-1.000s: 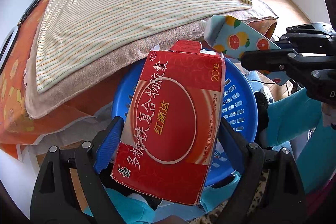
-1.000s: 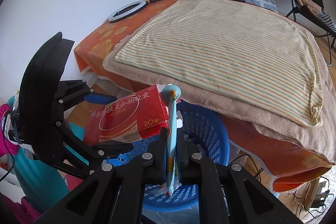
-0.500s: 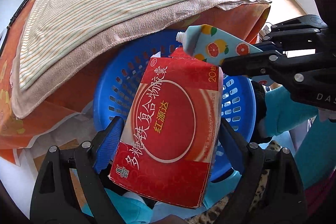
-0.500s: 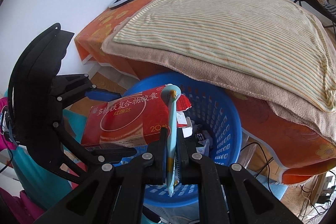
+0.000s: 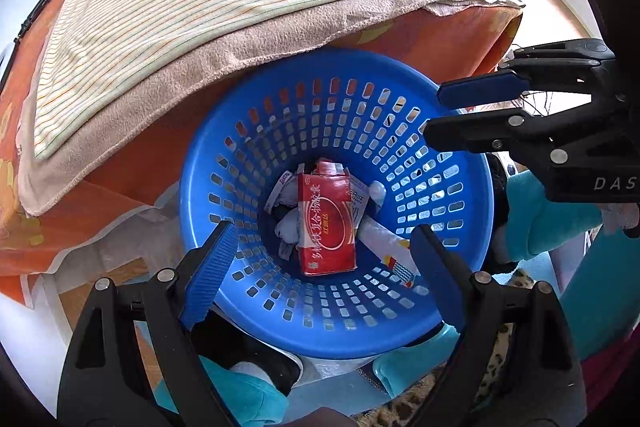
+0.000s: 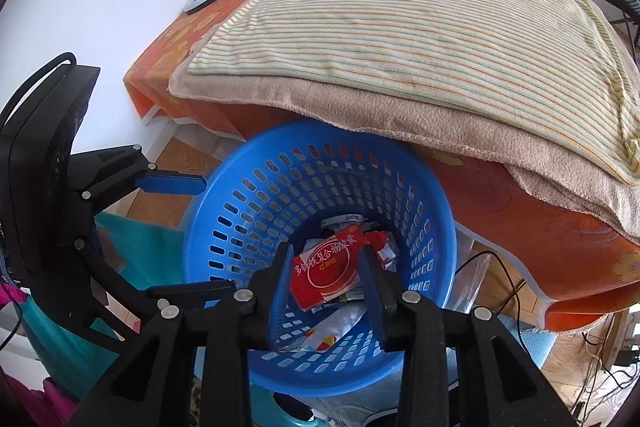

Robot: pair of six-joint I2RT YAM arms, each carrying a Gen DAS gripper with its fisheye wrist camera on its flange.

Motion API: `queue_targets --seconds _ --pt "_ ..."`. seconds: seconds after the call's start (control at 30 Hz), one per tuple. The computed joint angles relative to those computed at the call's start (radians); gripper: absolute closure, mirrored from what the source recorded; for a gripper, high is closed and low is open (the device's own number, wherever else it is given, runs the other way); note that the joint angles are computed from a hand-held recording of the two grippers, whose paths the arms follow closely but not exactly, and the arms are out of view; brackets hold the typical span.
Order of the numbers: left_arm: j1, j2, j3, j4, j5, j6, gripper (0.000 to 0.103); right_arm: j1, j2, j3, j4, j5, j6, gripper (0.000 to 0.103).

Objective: Collect trash

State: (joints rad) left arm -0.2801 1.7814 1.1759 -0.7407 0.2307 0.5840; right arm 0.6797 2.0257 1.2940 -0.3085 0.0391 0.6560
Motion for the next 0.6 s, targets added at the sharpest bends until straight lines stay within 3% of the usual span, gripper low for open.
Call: queue_targets --seconds 0.1,0.27,0.47,0.6 --pt "0.004 0.004 -0.001 0.000 -0.004 -0.002 0.013 0.001 -0.002 0.001 -0.010 0.018 0.009 0.049" --pt "0.017 0.016 0.008 -0.001 -0.009 -0.015 0.013 0.009 -0.004 0.015 -0.047 0.055 0.020 0.034" --pt "0.043 0.034 0.059 -0.012 -0.009 -0.055 0.013 0.018 -0.025 0.024 -0.079 0.122 0.026 0.021" --pt "0.059 0.036 0.109 -0.018 -0.004 -0.096 0.013 0.023 -0.040 0.041 -0.104 0.162 0.017 0.020"
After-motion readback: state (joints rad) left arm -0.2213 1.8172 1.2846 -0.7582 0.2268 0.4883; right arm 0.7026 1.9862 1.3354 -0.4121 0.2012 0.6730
